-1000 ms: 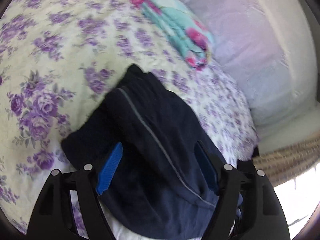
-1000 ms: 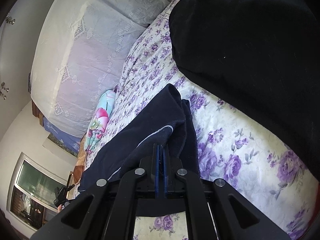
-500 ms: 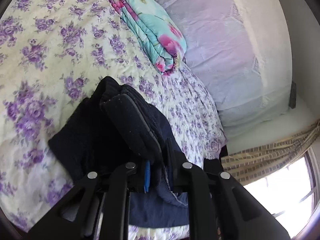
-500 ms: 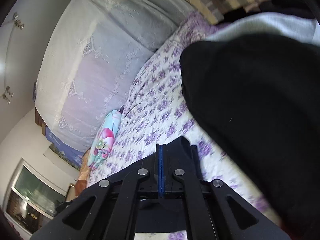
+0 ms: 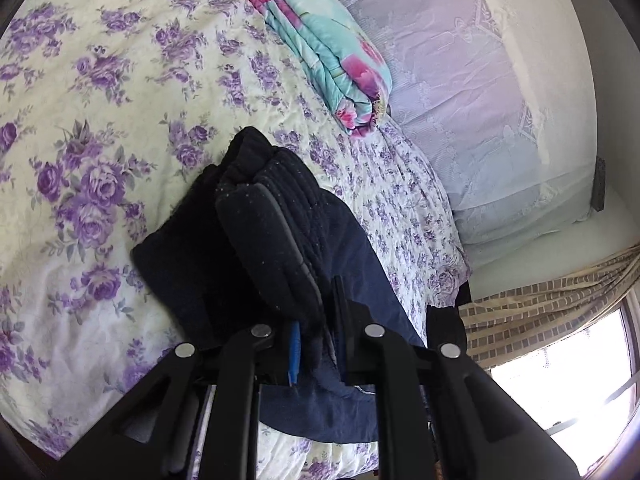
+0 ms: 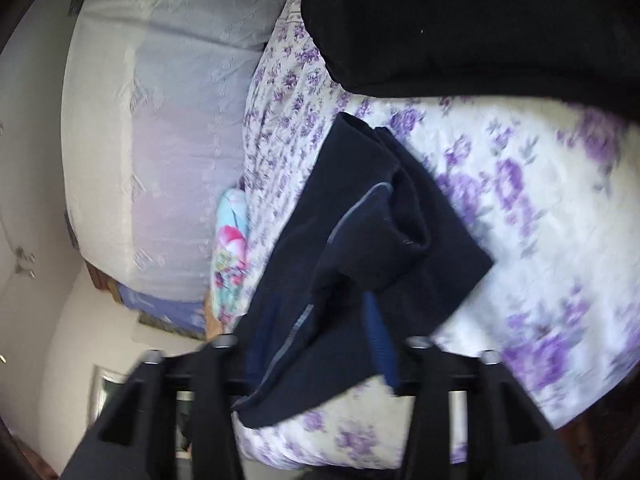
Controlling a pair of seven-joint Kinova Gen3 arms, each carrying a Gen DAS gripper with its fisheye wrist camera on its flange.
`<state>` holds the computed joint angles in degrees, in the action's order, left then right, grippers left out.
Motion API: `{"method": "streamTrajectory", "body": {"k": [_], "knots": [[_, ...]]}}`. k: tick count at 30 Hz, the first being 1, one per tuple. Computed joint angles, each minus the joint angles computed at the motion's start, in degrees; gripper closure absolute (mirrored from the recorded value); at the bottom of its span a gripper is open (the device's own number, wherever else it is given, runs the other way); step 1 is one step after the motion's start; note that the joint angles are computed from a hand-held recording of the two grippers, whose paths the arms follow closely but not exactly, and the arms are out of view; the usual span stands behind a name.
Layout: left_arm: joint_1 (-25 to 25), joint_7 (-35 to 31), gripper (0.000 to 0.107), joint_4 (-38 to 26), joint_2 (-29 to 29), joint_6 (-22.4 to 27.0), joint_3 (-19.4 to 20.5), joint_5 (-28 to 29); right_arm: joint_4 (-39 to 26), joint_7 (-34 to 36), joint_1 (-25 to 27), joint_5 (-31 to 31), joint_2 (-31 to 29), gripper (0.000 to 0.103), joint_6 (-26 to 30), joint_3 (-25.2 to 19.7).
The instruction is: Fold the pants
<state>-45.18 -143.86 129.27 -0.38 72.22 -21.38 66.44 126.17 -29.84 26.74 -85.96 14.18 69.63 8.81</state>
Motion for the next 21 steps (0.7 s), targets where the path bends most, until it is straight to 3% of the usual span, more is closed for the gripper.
{"method": "streamTrajectory", "body": {"k": [2,4,7,10,12,14,15,16,21], "knots": [[-0.11,-0.03,0.095,0.13,0.59,0.06,-0.07,0.18,-0.84,-3.00,-0.37,-1.19,0.29,0.048,0.40,-1.66],[-0.58,-0.51,0.095,0.22,1.62,0.77,-0.18,0.63,-1.56,-7.66,-3.81,-0.94,0.03,0.038,-2.72,-0.98],[-1.43,-1.79,0.095,0.43,2.42,1.82,-0.14,0.82,-2.46,-14.65,-6.62,0.07,0.82,0.038,-6.00,-1.21],[-2.24,-2.86,0.095,0.27,3.77,2.93,0.02,1.19,-2.89,-21.64,-9.60,0.26,-0.51,0.039,-12.67,-0.81],[-2.90,-3.74,0.095,0.24,4.68,3.76,0.17,1.43,-4.65,-25.17,-9.22,1.39,-0.66,0.047,-16.60,-3.61],[-3.63,-4.47,0.095,0.27,5.56,4.70,0.27,1.50,-5.63,-25.12,-9.59,1.12,0.55,0.064,-17.30,-4.30],[-3.91,-4.69,0.095,0.19,5.96,5.02,0.41,1.54,-6.48,-23.76,-9.38,1.34,1.60,0.083,-17.25,-5.22],[-4.23,-4.94,0.095,0.05,6.52,5.42,0.53,1.56,-6.90,-23.10,-10.09,2.12,1.99,0.091,-18.13,-5.08],[-5.11,-4.86,0.095,-0.32,8.20,5.95,1.32,1.58,-4.65,-17.95,-8.37,-0.23,0.88,0.097,-16.83,-5.51]]}}
